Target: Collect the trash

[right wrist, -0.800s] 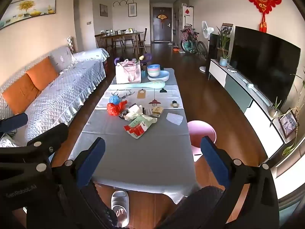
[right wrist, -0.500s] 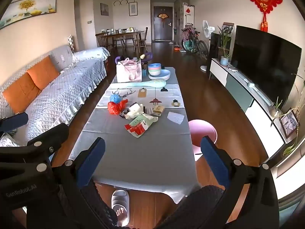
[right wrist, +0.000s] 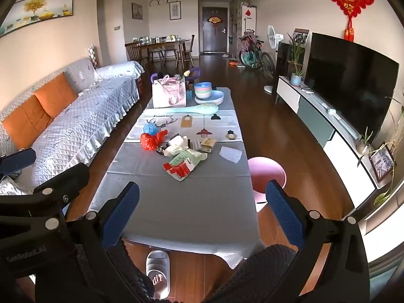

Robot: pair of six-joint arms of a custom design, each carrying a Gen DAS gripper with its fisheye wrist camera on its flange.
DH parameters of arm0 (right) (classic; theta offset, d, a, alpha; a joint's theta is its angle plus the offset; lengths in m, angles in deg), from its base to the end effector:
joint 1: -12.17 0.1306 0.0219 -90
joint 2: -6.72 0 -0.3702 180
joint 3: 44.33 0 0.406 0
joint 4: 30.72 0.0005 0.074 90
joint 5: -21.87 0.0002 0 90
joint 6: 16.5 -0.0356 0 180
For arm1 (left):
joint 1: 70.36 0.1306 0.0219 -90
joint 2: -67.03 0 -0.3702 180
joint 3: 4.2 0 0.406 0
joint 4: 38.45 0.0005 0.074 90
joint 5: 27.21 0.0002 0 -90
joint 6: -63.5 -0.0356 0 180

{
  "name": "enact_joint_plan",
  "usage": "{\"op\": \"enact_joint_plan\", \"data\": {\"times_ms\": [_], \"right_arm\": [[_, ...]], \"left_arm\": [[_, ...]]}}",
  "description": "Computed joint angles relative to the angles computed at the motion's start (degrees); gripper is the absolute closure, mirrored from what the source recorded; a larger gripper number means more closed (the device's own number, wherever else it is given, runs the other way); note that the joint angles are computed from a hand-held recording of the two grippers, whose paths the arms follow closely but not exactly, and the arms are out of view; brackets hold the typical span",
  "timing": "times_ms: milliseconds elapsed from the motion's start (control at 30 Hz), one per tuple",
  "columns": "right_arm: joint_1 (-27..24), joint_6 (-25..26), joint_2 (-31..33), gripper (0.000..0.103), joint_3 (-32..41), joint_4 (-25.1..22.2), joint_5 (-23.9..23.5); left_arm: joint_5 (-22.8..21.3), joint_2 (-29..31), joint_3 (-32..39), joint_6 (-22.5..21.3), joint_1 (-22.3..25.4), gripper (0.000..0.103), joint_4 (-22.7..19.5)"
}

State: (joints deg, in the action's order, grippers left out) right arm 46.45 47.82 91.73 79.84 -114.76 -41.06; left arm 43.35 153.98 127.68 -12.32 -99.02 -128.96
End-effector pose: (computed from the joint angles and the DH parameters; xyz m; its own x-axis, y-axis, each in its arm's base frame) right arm 0.3228 0.1998 0.6811 -0.6273 0.0394 -0.7778 0.0408 0.9990 0.0177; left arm 0.3255 -0.1650 0.7100 -0.6683 0.1020 -0.7368 0.0868 0.9945 0.0590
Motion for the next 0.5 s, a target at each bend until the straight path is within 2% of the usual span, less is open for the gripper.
{"op": "enact_joint_plan", "data": {"times_ms": [500], "right_arm": [[-0.4,0.1,-0.5,0.005,-0.5,0.2,-0.5]], "left_arm": [[-1.1,-0.5,-0.9,-0.7,-0.3,0.007,0.9]]}}
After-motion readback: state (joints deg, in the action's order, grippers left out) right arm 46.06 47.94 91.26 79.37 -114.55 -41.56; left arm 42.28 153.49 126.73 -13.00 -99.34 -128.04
